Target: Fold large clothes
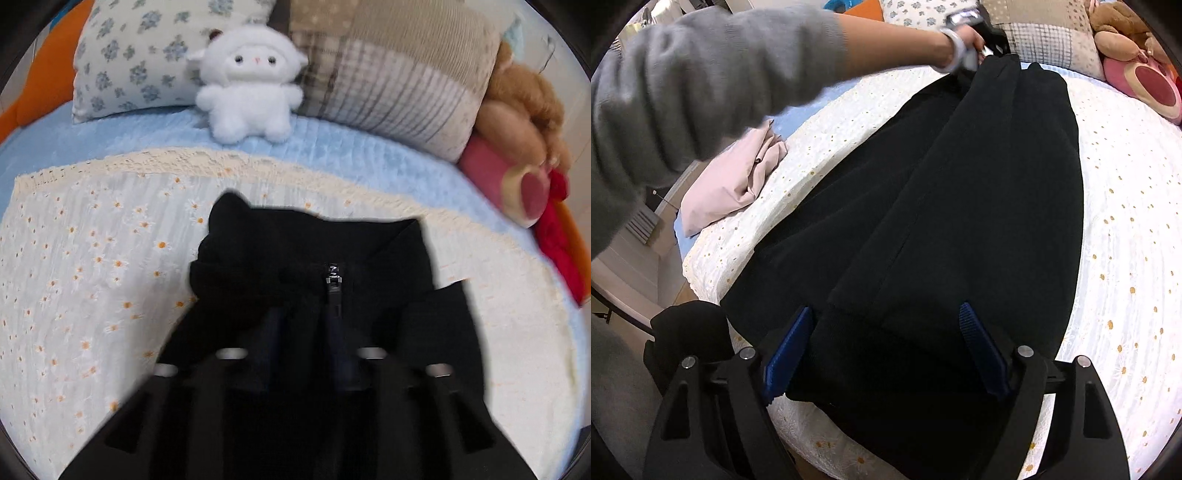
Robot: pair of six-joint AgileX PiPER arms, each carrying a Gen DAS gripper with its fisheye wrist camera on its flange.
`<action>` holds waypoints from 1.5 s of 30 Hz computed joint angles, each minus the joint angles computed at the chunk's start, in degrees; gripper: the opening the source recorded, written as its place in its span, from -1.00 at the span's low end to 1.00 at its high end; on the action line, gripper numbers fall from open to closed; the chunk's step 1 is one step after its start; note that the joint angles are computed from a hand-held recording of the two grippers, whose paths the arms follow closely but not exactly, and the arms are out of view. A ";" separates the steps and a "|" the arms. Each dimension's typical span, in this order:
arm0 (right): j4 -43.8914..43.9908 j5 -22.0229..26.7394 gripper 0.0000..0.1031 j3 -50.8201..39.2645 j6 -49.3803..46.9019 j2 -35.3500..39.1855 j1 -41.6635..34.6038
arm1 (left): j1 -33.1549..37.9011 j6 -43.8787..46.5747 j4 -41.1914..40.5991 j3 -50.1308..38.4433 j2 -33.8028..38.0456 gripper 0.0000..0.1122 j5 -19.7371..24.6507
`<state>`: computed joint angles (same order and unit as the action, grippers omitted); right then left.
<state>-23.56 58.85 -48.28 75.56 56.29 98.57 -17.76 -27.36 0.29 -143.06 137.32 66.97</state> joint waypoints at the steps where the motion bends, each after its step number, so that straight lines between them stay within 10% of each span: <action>1: 0.25 -0.22 0.61 0.06 -0.11 0.09 -0.10 | 0.05 0.42 0.26 4.46 -3.59 -0.04 -2.14; 4: 0.45 -1.36 0.62 0.78 0.20 -1.01 -0.48 | 0.35 5.07 -1.66 14.03 -14.18 0.39 -3.21; 11: -4.97 2.48 0.59 -3.94 -0.42 -6.27 -3.49 | 1.76 13.19 -12.00 44.62 -38.15 0.39 -4.67; 14: -6.79 5.21 0.55 -10.96 -10.95 -2.93 -11.89 | 1.56 14.71 -15.20 54.66 -41.84 0.26 -6.53; 20: 10.64 -10.22 -0.15 -15.31 -36.64 4.73 -45.94 | 5.08 25.96 -36.66 71.53 -43.53 -0.38 -18.69; 26: 30.17 -11.93 -0.17 -24.15 -56.47 19.23 -64.66 | 4.07 35.55 -52.87 73.96 -39.79 -0.34 -22.34; 35: 26.44 -10.15 0.03 -23.99 -53.10 28.27 -62.38 | 3.81 34.12 -51.51 77.04 -43.16 -0.04 -24.44; 37: 25.87 -9.14 -0.53 -25.75 -54.50 29.96 -61.39 | 6.30 35.77 -54.07 79.80 -45.49 0.00 -23.83; 45: 26.13 -11.06 -0.80 -27.58 -53.32 19.93 -61.64 | 9.93 34.08 -55.68 79.19 -45.54 0.03 -21.80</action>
